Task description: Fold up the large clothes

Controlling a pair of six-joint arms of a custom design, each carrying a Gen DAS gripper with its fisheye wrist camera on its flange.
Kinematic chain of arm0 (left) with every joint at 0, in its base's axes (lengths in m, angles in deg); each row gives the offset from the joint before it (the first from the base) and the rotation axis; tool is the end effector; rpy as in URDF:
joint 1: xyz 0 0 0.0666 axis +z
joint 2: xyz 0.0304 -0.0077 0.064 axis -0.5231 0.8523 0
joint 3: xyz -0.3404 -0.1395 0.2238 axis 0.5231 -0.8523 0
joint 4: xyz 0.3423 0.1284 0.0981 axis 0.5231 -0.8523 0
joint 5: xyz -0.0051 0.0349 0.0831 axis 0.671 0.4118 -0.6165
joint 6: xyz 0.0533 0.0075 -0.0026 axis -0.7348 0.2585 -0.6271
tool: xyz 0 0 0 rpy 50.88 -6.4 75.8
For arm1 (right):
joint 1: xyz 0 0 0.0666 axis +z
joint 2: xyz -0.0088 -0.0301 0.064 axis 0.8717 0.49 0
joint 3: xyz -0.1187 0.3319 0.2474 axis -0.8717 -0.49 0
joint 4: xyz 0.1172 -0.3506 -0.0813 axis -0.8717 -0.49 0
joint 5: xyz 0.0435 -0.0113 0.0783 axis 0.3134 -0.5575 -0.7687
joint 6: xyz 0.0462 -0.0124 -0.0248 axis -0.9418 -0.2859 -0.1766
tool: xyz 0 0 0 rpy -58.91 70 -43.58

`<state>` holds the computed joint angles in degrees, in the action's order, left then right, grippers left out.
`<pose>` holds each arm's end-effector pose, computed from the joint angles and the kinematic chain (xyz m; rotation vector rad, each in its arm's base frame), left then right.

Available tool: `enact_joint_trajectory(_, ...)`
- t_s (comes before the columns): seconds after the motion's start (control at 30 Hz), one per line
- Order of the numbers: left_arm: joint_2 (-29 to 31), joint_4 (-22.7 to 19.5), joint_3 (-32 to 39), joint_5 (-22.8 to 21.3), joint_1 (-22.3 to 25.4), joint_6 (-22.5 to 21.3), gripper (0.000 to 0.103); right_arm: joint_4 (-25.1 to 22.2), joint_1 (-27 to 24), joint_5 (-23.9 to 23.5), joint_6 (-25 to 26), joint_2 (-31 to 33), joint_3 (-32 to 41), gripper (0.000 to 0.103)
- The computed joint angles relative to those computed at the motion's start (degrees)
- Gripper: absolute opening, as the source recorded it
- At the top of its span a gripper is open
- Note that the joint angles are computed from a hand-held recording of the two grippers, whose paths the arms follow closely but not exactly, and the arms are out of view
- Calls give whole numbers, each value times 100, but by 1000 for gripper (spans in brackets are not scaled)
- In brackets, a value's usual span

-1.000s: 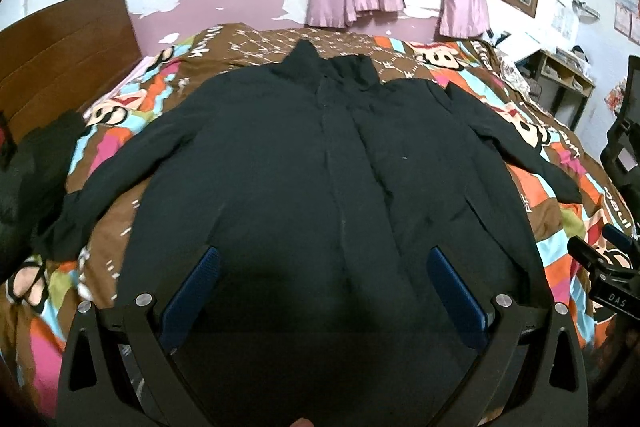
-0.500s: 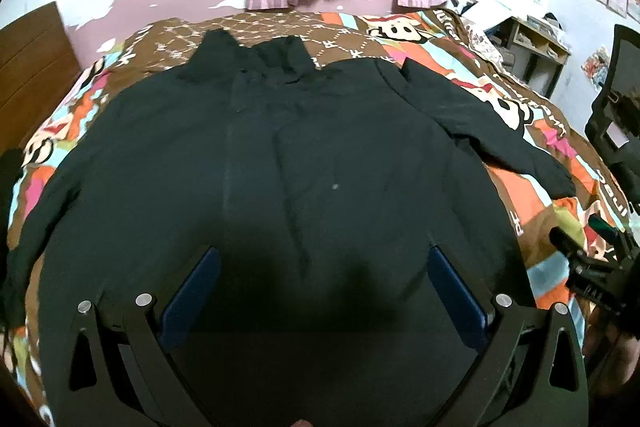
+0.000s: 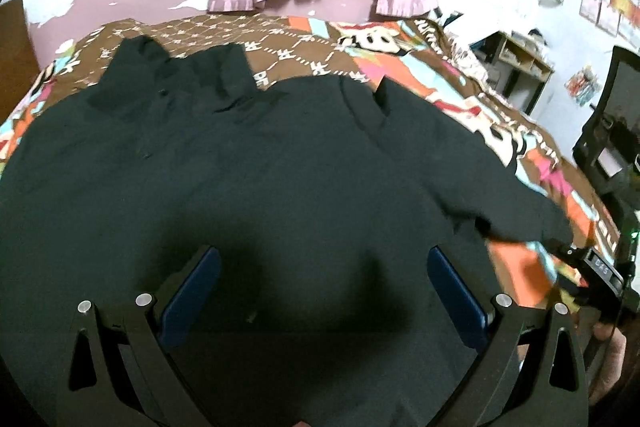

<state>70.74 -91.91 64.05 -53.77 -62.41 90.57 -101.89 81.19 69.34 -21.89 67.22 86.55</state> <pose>0.4816 -0.2766 0.5241 -0.1181 2.3462 -0.1779 0.5285 0.2004 0.5157 0.4318 2.3678 0.6378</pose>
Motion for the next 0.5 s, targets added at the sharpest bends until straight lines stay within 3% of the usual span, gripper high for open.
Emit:
enact_joint_trajectory(0.2,295,579,88,552,136,-231,101,-35,-343,-350,-1000,317,273,90)
enact_joint_trajectory(0.3,505,407,224,658,167,-229,101,400,-465,-652,-1656,316,59,69)
enact_joint_trajectory(0.37,615,263,256,737,193,-255,101,676,-519,-702,-2026,273,-62,44)
enact_joint_trajectory(0.47,512,588,17,696,191,-334,101,329,-468,-229,-1774,336,319,21)
enact_joint_trajectory(0.5,502,641,-24,721,204,-362,102,114,-421,-8,-1491,389,581,19)
